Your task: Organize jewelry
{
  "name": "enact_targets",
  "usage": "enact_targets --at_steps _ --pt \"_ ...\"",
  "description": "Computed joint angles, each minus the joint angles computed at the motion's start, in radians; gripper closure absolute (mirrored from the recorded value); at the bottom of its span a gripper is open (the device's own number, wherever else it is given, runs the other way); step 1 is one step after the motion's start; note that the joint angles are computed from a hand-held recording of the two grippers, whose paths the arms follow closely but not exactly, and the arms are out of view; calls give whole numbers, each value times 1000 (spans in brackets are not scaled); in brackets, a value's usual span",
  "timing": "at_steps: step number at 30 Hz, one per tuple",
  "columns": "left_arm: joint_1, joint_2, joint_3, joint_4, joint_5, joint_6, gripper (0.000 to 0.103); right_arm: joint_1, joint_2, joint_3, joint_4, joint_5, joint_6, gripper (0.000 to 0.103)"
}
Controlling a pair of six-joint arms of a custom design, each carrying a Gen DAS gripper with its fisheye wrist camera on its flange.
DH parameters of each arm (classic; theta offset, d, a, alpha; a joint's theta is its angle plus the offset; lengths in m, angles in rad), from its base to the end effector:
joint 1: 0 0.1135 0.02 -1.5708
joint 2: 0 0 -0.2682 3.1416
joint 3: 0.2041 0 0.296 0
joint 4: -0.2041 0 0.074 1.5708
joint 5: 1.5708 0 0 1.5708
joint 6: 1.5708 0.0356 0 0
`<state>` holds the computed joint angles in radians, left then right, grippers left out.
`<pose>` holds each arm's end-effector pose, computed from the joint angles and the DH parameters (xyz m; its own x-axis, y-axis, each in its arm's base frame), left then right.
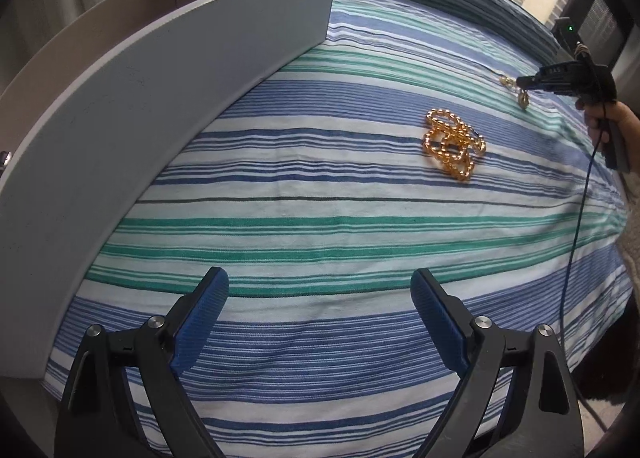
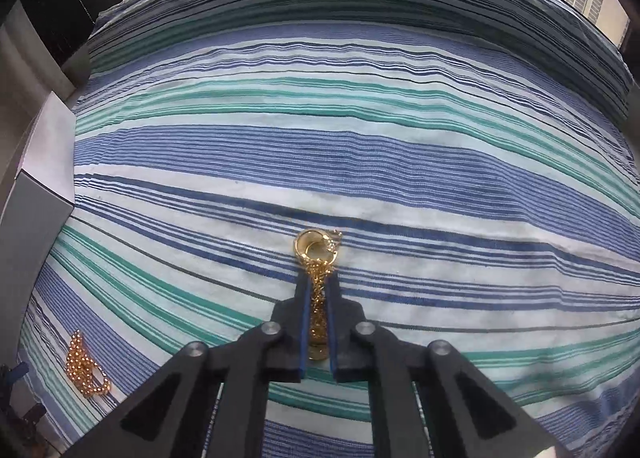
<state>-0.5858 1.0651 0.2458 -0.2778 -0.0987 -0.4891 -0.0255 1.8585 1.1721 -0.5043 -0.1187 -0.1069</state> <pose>0.1534 -0.0975 0.0799 -0.8955 0.0331 -0.4439 0.1042 0.9851 -0.1369 0.3989 -0.0060 0.1318 -0.9210 -0.0825 -0.3806 -0.1175 0.9906 0.0697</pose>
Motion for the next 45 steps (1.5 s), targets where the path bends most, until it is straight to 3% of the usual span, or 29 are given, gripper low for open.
enact_targets --at_steps 6,12,14,17,19,21,22,24,25,27,28,31,37,41,45 --pt "-27 180 117 86 3 108 10 -86 -300 -187 -60 -232 43 97" --pt "-55 434 311 161 101 269 10 -73 -594 -346 -134 -295 59 96" --pt "-89 527 387 173 90 314 11 -75 -674 -383 -159 -317 56 97" --pt "-152 682 515 179 -18 354 15 -48 -795 -462 -177 -326 83 96" --pt "-169 777 600 164 -74 346 21 -39 -863 -502 -195 -334 91 96" --pt "-162 810 633 182 -61 322 22 -22 -904 -533 -194 -347 115 96" --pt "-154 817 643 183 -41 307 33 -13 -926 -548 -195 -348 128 96" --pt "-136 812 645 194 1 288 65 6 -969 -571 -209 -339 139 96" --pt "-135 809 648 183 -4 280 67 21 -985 -577 -215 -328 144 96" --pt "-123 769 613 191 29 256 71 54 -1013 -585 -224 -312 159 96" --pt "-114 736 589 188 49 237 97 66 -1014 -582 -220 -310 168 96" --pt "-57 578 495 164 140 196 98 97 -1042 -569 -237 -305 182 96" --pt "28 187 362 24 176 180 98 194 -1009 -509 -206 -277 228 96" --pt "103 -27 354 -130 219 200 98 276 -959 -456 -171 -246 266 96" --pt "225 -181 430 -325 276 268 98 377 -882 -370 -146 -210 304 96"
